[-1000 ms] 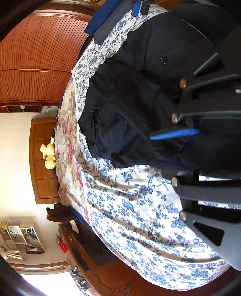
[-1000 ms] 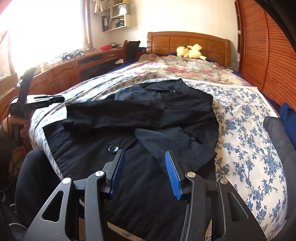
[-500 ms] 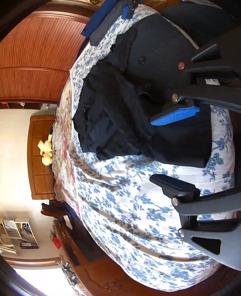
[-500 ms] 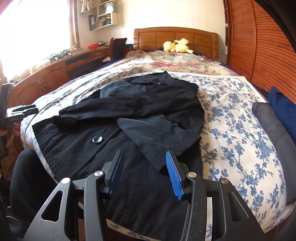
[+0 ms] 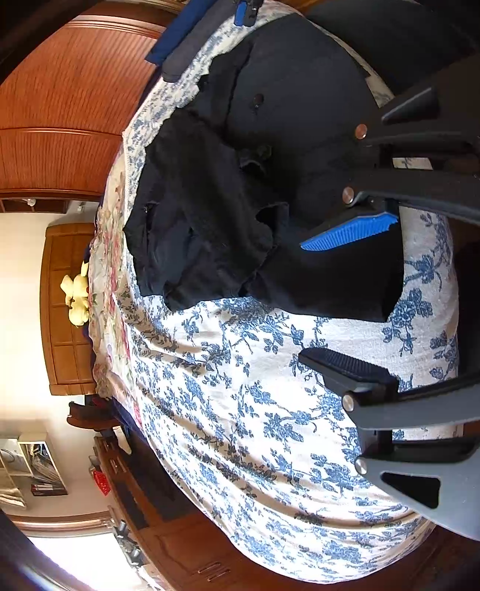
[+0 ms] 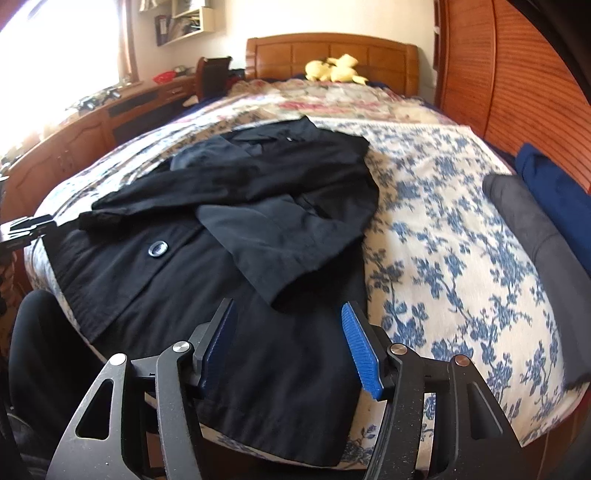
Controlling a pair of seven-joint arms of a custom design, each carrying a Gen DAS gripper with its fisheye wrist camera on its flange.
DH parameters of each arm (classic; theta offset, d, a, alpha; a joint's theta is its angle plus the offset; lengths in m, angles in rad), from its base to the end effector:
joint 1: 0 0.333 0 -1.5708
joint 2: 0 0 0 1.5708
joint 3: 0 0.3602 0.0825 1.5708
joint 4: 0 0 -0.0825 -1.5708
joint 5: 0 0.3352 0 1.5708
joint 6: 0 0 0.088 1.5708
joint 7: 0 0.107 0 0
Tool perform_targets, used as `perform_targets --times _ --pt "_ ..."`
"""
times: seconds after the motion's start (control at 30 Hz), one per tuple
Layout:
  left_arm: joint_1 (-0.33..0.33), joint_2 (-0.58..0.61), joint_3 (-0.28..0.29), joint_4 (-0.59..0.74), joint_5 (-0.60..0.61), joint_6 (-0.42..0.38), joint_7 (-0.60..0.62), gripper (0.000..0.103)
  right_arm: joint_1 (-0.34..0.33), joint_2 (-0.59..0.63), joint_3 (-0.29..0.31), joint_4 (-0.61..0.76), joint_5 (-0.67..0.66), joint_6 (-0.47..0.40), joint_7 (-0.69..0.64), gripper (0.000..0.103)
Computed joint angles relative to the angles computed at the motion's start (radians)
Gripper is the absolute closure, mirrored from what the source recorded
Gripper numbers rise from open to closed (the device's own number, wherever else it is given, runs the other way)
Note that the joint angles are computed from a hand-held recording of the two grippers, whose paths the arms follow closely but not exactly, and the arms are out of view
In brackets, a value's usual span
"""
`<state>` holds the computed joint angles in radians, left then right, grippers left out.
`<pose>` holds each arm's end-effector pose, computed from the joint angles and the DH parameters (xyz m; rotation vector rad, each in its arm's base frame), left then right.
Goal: Fold large clothes
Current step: 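Move both grippers to the coat hem and close on it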
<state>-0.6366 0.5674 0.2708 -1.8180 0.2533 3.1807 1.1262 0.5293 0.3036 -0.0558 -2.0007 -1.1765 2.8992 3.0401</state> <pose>0.6189 -0.3023 0.3985 -1.5102 2.0084 -0.8731 0.5063 0.3248 0.4216 -1.8245 1.6645 -0.6460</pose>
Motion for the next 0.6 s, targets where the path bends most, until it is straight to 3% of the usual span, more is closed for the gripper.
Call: perform_targets --times 0.23,0.6 --pt "0.020 0.008 -0.021 -0.013 -0.023 -0.010 -0.003 0.049 -0.013 0.011 0.006 -0.027 0.101 -0.033 -0.079 0.043" --pt "0.012 0.003 -0.017 -0.044 -0.019 -0.003 -0.012 0.049 -0.017 -0.004 -0.002 -0.093 0.191 -0.009 -0.135 0.042"
